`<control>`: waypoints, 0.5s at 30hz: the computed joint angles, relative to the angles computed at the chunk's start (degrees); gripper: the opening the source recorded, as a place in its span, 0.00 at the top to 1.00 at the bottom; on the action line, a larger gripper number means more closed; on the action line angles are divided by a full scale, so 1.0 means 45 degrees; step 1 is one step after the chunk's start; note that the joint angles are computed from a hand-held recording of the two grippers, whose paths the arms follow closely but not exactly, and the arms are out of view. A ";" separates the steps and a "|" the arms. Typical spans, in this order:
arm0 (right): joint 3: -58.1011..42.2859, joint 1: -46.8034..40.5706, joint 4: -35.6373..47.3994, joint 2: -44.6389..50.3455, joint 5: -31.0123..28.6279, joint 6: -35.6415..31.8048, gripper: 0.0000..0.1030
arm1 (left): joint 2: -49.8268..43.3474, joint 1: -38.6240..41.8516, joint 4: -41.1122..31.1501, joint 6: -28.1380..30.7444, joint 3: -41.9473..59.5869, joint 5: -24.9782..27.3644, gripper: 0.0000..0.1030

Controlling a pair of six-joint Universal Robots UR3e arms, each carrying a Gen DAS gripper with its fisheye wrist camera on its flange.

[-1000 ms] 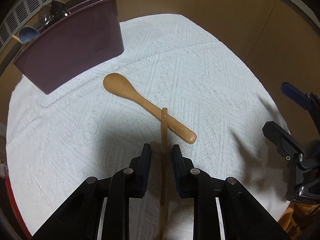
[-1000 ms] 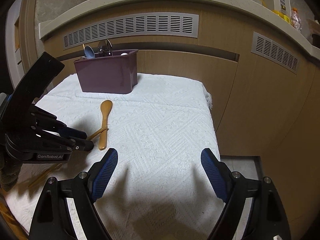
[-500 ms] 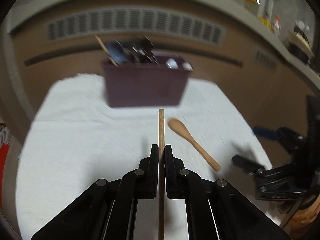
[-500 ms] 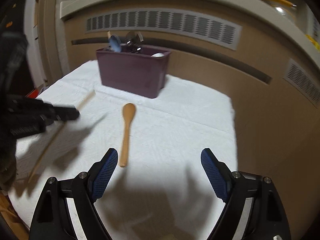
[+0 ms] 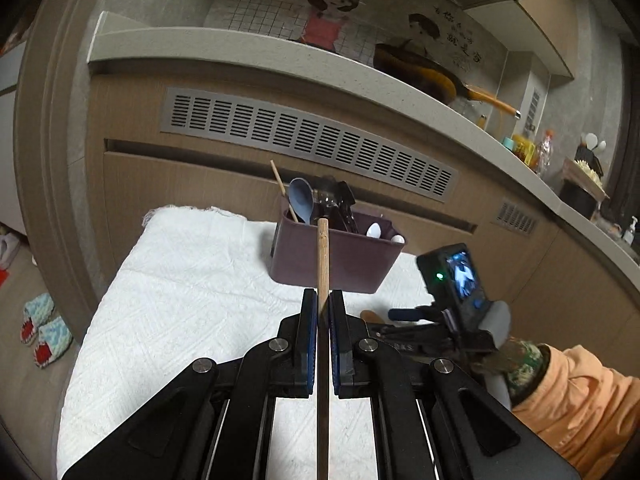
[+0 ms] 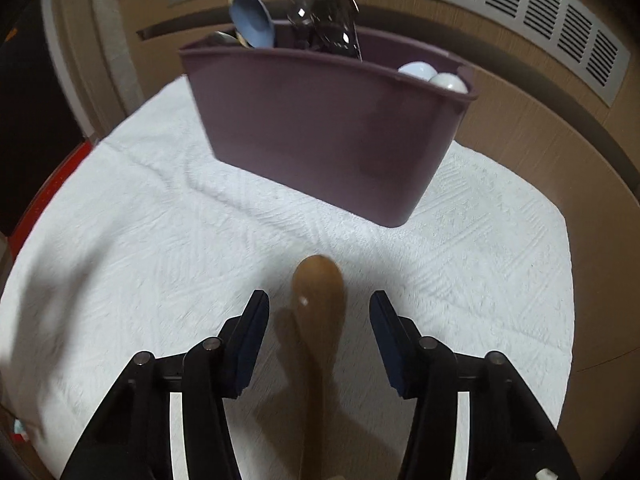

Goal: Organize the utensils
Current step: 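Grasp the wooden spoon by its handle with the right gripper, then lift the chopstick with the left gripper while the right lifts the wooden spoon over the caddy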

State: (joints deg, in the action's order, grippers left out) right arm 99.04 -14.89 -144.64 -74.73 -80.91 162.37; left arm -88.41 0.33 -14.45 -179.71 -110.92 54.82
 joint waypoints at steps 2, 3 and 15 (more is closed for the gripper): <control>-0.0393 0.0127 0.0177 0.0367 -0.0178 0.0193 0.51 | -0.0060 0.0101 0.0051 -0.0026 -0.0126 -0.0107 0.94; -0.0486 0.0166 0.0203 0.0445 -0.0186 0.0267 0.51 | -0.0076 0.0136 0.0078 -0.0066 -0.0179 -0.0140 0.94; 0.1790 -0.0173 0.0349 -0.2562 0.0533 -0.0171 0.73 | -0.0374 -0.0773 -0.0122 -0.0271 0.0040 0.0549 0.94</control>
